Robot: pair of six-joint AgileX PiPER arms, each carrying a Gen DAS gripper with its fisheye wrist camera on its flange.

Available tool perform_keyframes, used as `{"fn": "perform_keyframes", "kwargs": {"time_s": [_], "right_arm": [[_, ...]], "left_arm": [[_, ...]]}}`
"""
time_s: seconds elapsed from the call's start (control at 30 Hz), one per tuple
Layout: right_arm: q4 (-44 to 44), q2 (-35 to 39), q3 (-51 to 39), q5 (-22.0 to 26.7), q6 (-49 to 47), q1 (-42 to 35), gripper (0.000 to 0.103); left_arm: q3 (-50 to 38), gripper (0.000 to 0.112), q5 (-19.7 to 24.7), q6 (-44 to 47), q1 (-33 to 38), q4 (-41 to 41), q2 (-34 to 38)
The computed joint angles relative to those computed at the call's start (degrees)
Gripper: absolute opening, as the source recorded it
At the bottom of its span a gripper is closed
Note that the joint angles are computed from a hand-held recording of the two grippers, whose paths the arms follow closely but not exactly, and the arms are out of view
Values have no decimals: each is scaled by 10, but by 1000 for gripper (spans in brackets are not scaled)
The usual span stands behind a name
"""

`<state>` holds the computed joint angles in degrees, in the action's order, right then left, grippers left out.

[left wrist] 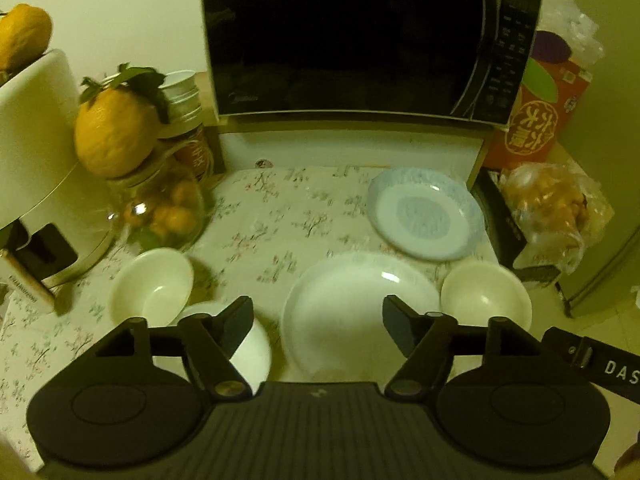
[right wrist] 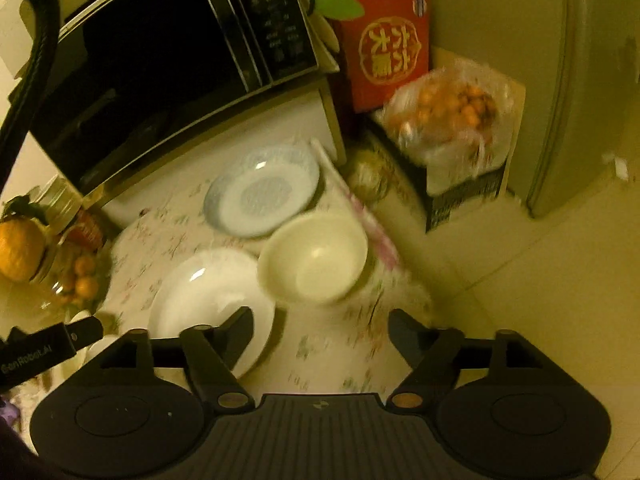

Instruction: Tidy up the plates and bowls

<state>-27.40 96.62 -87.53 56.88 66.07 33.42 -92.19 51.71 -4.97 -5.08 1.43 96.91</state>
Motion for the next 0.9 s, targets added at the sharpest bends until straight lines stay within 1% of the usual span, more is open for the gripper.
{"fn": "perform_keyframes", "kwargs": {"time_s": [0.1,0.2,0.3,0.37,0.43,0.53,0.67,0.83,0.9], "right_arm": [[11,24,-36,-1,-37,-33,82],[34,49,-68,-11,-73,-65,83],[42,86,-119,0,-107,-88,84],[47,103,-143,2,-129,-99,85],[64,123,-165,-8,-154,-116,86],[92,153,-196,-19,-175,-141,86],[123,200,-245,-20,-211,-162,86],[173,241,-278,-56,-237,-185,83],[190,259,-298,-62,-252,-189,76]], "left_arm": [[-54,72,17,-22,-8,-2,51],[-100,74,25,-33,-15,1,100],[-150,76,28,-48,-19,14,145],[-191,76,35,-57,-22,24,180],[-231,76,42,-66,-22,33,212],[-301,76,65,-75,-16,28,262],[-388,72,91,-74,-12,15,322],[-468,67,104,-71,-16,-12,381],[-489,64,113,-67,-17,-29,399]]}}
